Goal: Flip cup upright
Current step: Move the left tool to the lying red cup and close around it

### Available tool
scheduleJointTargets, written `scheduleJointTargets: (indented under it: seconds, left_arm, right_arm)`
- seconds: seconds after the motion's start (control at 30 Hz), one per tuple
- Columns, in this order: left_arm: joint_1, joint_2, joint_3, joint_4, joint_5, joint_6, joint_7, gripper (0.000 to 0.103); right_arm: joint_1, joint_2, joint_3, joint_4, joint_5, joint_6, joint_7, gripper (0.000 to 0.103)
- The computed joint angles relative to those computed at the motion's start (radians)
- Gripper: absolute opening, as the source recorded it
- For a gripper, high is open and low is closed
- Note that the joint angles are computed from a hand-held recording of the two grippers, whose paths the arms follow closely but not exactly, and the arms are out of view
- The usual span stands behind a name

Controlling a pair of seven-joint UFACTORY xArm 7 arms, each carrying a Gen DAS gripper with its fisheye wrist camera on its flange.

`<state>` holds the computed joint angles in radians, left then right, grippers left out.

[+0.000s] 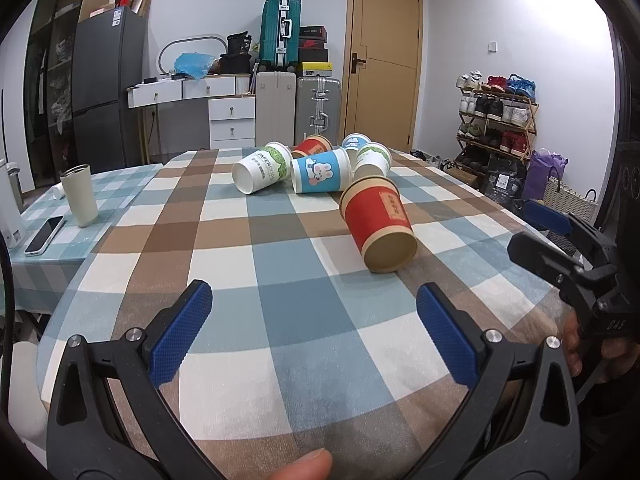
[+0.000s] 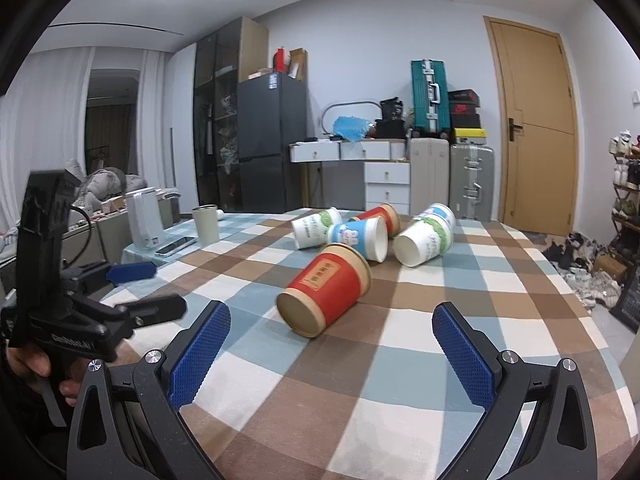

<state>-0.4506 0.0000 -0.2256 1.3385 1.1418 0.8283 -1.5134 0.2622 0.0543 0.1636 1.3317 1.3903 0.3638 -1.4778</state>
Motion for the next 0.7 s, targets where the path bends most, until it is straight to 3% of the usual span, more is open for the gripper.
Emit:
scheduleJointTargets:
  seconds: [0.23, 0.7]
  left_arm:
    - [-0.011, 0.060, 0.019, 0.104, -0.025, 0.031, 0.063, 0.102]
    - [-0.072, 0.290, 0.129, 0.395, -0.218, 0.031, 0.251, 0.102]
  right_arm:
    - [-0.008, 0.053, 0.008, 0.036, -0.164, -0.055, 0.161, 0.103]
    - [-0.070, 0.106, 0.040, 0.081, -0.378, -0.089, 0.410, 0.103]
